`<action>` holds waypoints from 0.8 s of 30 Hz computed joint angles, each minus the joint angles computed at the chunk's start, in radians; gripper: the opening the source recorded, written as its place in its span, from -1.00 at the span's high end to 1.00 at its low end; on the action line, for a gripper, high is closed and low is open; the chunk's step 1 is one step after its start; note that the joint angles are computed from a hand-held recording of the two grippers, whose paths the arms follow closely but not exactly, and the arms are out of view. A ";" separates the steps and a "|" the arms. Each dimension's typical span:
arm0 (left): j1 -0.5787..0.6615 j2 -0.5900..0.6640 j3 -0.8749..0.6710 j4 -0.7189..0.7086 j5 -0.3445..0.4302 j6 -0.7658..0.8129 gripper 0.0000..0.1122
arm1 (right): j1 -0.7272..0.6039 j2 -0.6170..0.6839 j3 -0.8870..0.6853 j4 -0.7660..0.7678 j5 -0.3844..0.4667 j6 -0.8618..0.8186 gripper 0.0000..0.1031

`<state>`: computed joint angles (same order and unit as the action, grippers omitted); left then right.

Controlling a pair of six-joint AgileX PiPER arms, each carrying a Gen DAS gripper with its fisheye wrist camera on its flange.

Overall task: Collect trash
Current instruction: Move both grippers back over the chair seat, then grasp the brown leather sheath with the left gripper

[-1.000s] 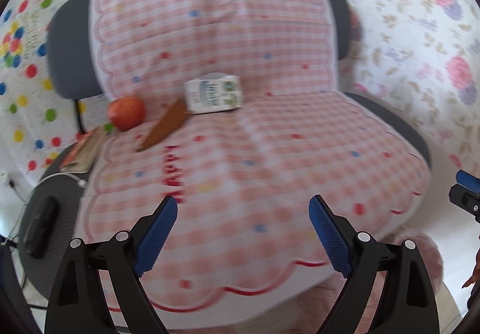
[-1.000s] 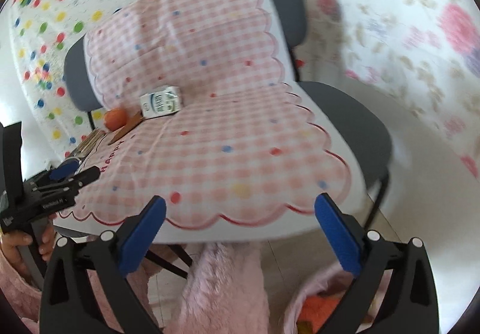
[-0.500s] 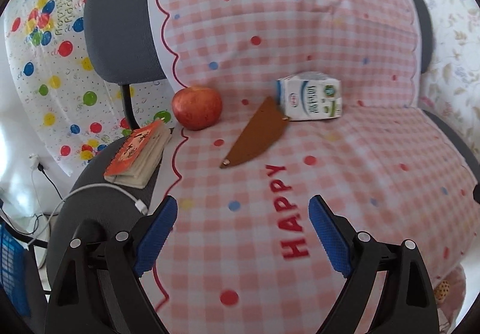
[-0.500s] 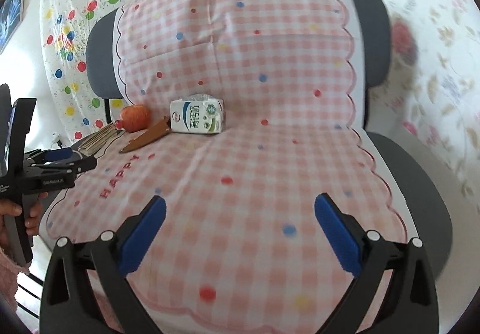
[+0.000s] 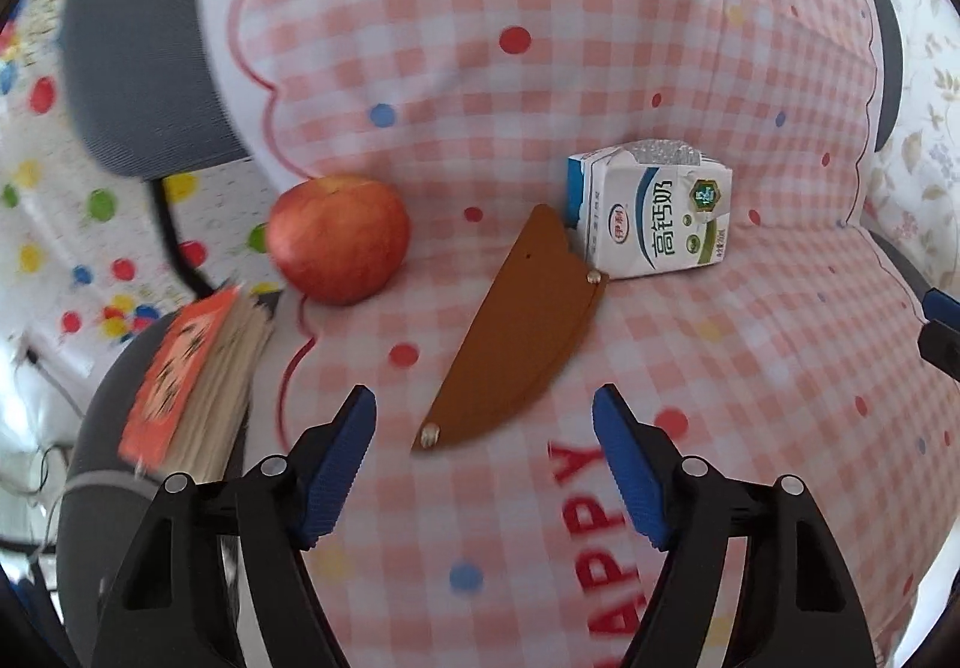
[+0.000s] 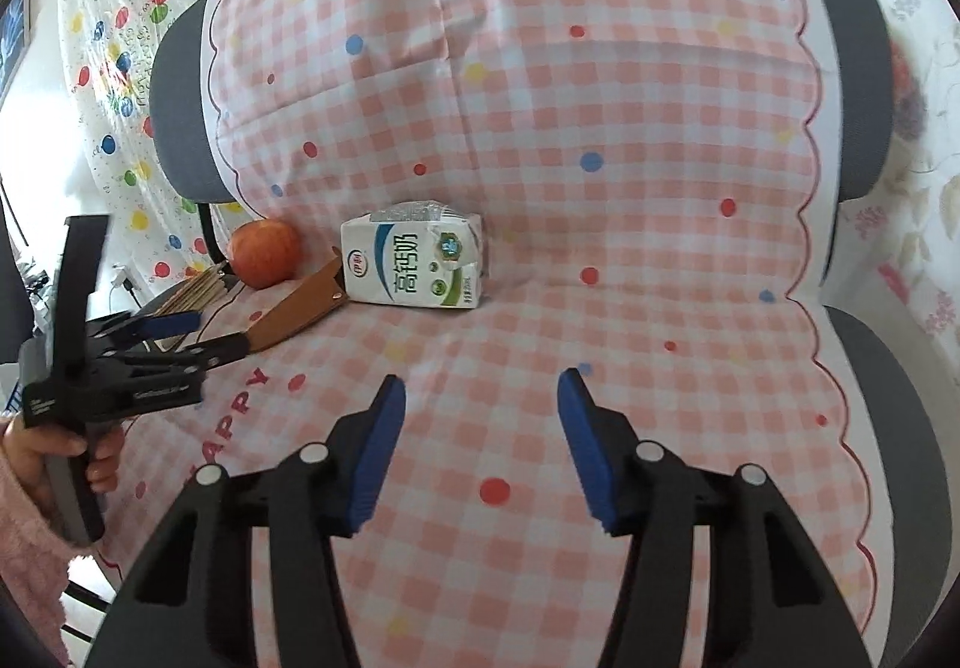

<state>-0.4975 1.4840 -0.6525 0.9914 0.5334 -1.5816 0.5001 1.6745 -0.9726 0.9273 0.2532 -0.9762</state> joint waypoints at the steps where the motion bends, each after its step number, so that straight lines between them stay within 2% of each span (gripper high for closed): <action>1: 0.029 0.016 -0.008 0.002 -0.032 0.021 -0.31 | 0.005 0.011 -0.012 -0.024 0.000 0.023 -0.02; 4: 0.109 0.080 -0.046 -0.039 -0.142 0.142 -0.35 | 0.023 0.042 -0.051 -0.129 -0.007 0.129 -0.03; 8: 0.171 0.148 -0.087 -0.083 -0.224 0.233 -0.35 | 0.033 0.077 -0.093 -0.250 -0.012 0.269 -0.03; 10: 0.206 0.157 -0.096 -0.170 -0.269 0.326 -0.32 | 0.038 0.086 -0.100 -0.305 -0.016 0.325 -0.03; 13: 0.216 0.149 -0.073 -0.131 -0.323 0.285 -0.06 | 0.044 0.101 -0.114 -0.343 -0.007 0.360 -0.03; 17: 0.128 0.121 -0.053 0.003 -0.232 0.135 0.00 | 0.066 0.115 -0.131 -0.446 -0.005 0.454 -0.03; 19: 0.063 0.096 -0.035 0.058 -0.150 0.042 0.01 | 0.077 0.126 -0.142 -0.475 -0.005 0.476 -0.06; 24: -0.016 -0.019 0.047 0.139 -0.063 -0.127 0.03 | 0.116 0.203 -0.236 -0.611 -0.002 0.594 -0.38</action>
<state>-0.5137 1.4647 -0.6050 1.1302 0.4701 -1.7085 0.6157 1.8777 -1.2087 0.3160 0.2512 -0.3824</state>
